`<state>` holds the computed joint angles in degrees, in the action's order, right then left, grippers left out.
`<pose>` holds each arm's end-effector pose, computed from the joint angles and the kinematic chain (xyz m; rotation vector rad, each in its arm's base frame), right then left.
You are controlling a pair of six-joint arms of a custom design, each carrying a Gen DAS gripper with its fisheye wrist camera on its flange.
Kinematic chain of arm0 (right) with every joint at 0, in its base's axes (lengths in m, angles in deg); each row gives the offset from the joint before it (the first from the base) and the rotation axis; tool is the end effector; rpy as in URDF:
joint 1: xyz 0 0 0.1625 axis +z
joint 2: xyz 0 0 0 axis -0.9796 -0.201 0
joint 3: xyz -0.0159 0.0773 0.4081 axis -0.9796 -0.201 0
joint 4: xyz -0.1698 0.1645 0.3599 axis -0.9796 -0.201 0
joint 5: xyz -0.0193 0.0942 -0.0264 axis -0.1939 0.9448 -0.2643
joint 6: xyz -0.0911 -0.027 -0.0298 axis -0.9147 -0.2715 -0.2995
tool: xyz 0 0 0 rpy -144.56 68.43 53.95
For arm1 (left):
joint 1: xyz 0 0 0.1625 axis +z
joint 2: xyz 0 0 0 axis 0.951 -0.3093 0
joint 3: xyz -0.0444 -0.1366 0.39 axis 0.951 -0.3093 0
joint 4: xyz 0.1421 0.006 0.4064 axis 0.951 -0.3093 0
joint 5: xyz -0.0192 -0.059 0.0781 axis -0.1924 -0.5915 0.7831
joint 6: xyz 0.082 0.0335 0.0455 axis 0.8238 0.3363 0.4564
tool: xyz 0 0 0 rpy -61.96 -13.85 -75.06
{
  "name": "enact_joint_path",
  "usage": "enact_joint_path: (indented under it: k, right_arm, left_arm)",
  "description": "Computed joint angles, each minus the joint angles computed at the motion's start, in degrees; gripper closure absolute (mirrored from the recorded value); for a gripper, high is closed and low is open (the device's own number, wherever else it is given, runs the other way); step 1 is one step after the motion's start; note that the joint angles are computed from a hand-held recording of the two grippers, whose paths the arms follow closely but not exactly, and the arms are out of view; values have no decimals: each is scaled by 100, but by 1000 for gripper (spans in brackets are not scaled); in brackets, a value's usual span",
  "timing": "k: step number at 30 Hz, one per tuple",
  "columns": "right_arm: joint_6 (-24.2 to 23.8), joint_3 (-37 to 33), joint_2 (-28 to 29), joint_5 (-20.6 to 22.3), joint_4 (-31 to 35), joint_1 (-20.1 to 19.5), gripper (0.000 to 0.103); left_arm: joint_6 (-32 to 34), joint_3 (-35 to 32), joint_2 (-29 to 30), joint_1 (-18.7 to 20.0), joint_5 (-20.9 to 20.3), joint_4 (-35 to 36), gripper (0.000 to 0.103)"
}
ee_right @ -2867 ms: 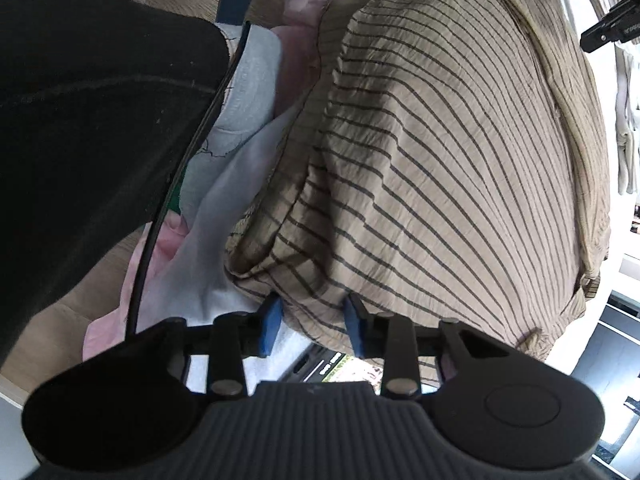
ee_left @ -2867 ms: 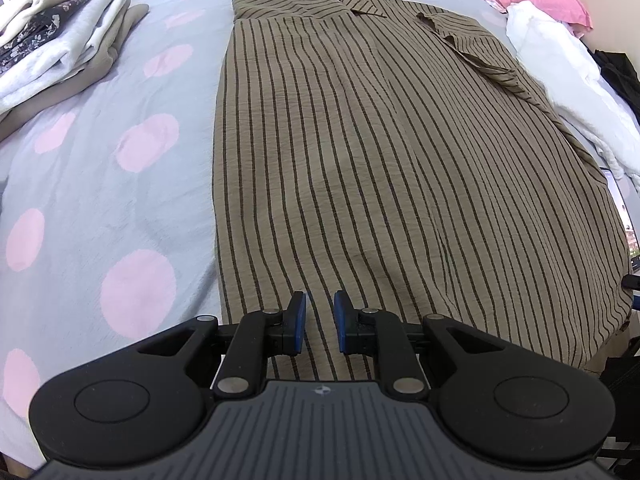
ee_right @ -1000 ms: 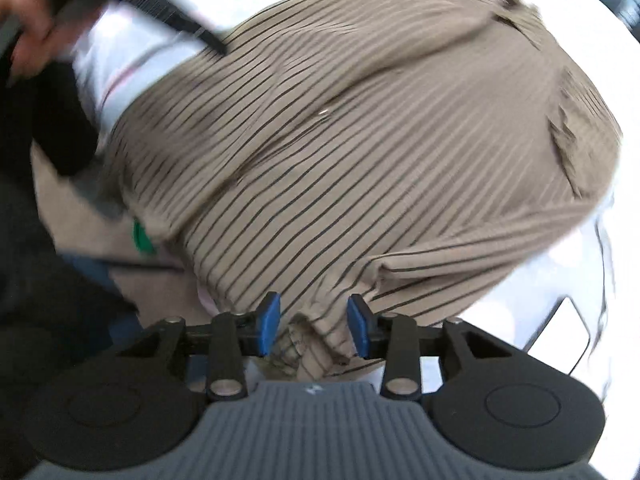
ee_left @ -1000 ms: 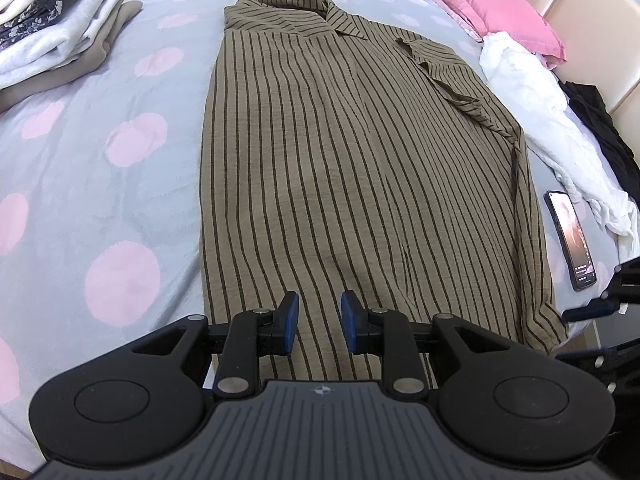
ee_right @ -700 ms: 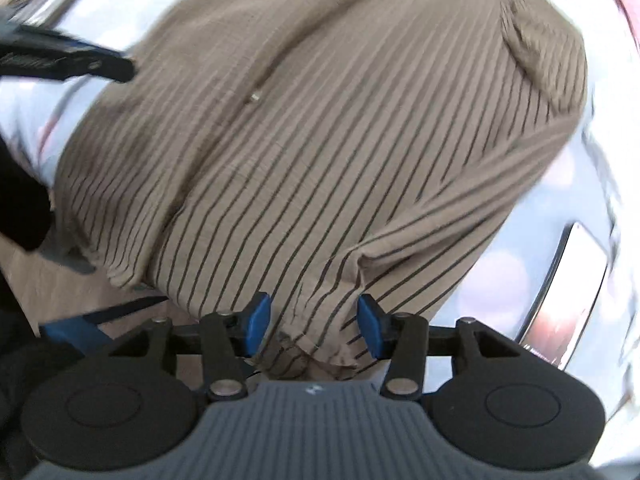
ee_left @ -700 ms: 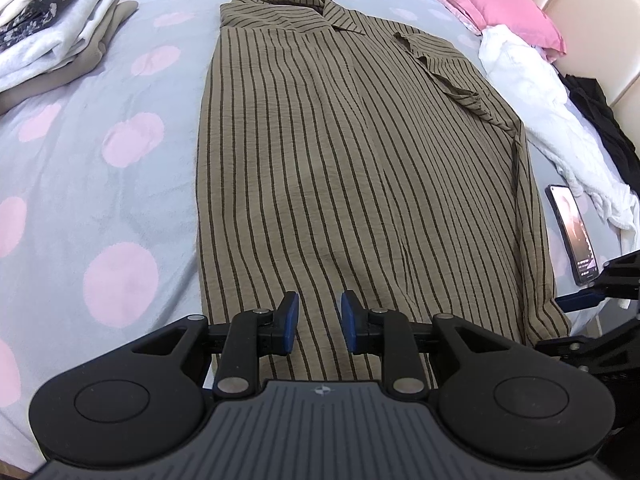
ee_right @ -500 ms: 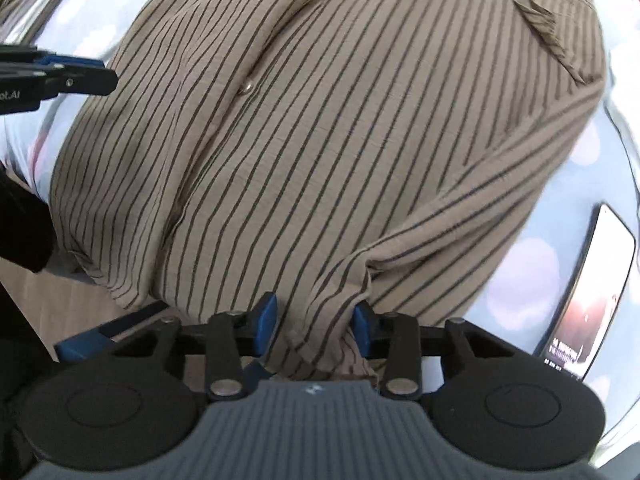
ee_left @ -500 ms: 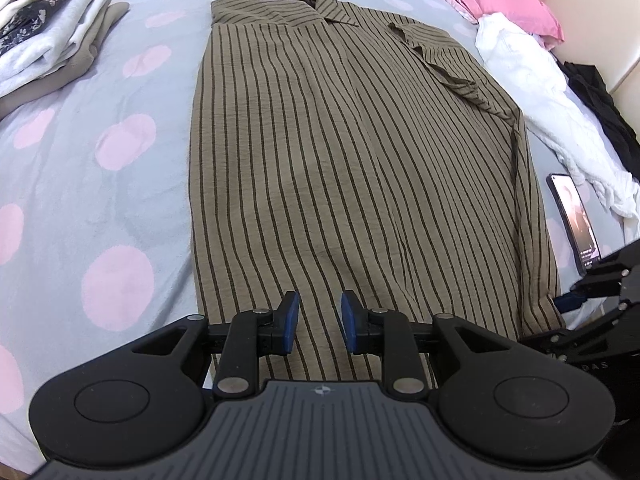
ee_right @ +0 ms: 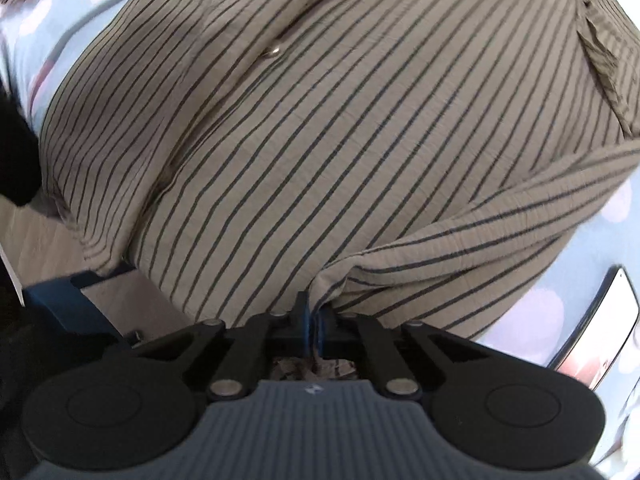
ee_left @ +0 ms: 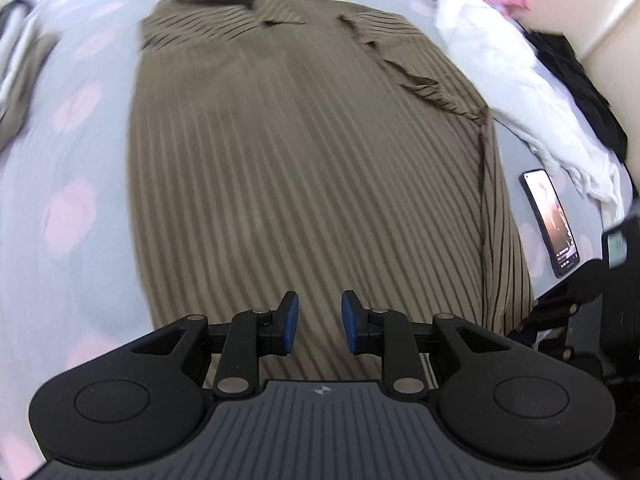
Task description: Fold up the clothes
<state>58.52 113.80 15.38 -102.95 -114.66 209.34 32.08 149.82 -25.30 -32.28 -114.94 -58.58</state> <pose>0.3135 -0.2364 0.0326 0.4165 -2.3770 -0.1381 -0.1984 -0.3871 0.2730 0.9453 2.5104 0.0176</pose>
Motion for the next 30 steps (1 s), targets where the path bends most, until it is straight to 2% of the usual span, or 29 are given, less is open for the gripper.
enact_joint_path:
  k: [4,8,11,14,18,21,25,29,30]
  right_arm:
    - [-157,144,-123,76,-185,-44,99]
    - [-447,336,-325,283,-432,-229,99]
    - [-656,461,-481,448,-557,-382,99]
    - [-856,502,-532,519,-573,-426,100]
    - [-1070,628,-672,666,-687,-563,100]
    - [-1159,805,-869,867,-865,-787,100]
    - [-1256,1039,-1139,1158,-1086,-1119,100]
    - [-1322,1144,-1232,1308,-1171,-1286,100]
    - [-1338,1163,-1257,1341,-1175,-1324,100]
  left_arm:
    - [1003,-577,841,125,-50,-131,81]
    - [2314,-910,1553,139,234,-713,81]
    - [2977,-1216,2115,253,406,-1232,81]
    - [3866,-1324,2593,370,601,-2137,81]
    - [5402,-1418,3221,472,806,-3324,81]
    - [6678,-1571,3599,578,615,-3932,81]
    - [8261,-1990,4064,665,209,-3831,81]
    - [9959,-2309,4452,658,-197,-3843,81]
    - [10182,-2427,4575,635,-244,-3806,81]
